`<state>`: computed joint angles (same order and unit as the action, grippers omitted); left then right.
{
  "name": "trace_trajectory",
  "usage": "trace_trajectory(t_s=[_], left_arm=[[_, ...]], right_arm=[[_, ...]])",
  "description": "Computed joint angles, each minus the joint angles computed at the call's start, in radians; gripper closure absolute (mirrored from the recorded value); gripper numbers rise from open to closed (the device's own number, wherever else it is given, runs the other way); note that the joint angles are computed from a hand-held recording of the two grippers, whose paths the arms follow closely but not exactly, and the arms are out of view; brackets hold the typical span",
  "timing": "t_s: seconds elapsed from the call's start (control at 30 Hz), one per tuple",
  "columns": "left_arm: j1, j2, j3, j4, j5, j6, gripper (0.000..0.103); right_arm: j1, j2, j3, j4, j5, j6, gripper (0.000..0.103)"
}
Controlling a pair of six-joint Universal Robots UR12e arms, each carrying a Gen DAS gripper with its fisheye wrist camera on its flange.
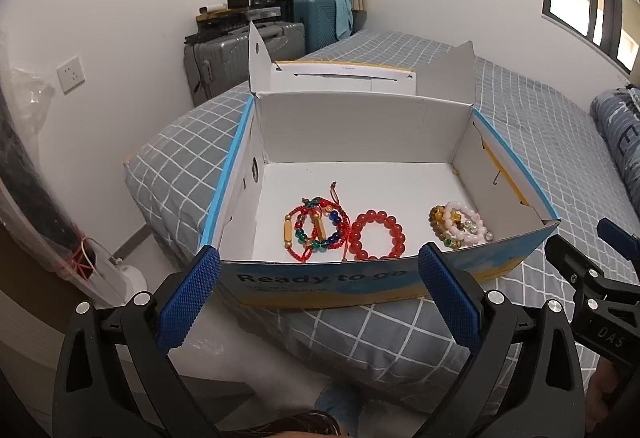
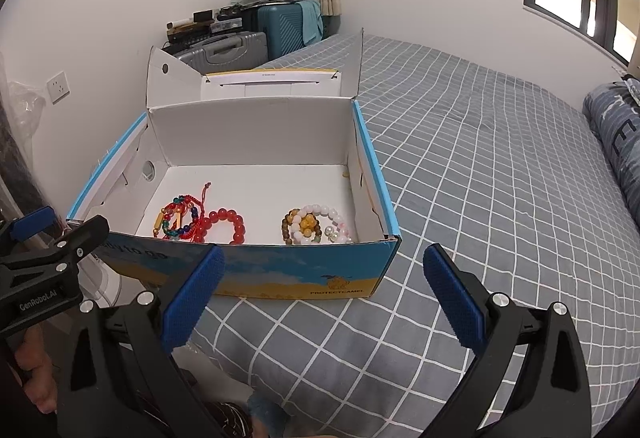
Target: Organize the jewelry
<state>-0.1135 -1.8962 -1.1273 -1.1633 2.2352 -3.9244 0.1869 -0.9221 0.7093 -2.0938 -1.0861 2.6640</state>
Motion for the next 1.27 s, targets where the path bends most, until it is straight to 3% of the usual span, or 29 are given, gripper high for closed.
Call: trace_trajectory(t_s=[0.63, 1.0, 1.27], left_arm=[[-0.001, -0.01, 0.019, -0.047, 0.001, -0.031, 0.006], [-0.003, -0.013, 0.022, -0.041, 0.006, -0.018, 0.006], [0.002, -0.006, 0.007, -0.007, -0.03, -0.012, 0.006]], right_arm=[[-0.001, 0.004, -0.003, 0.005, -0.005, 0.003, 0.008], [-0.003, 0.008, -0.01, 0.009, -0.004, 0.0, 0.008], [-0.003, 0.008, -0.007, 0.007, -0.003, 0.004, 0.008]])
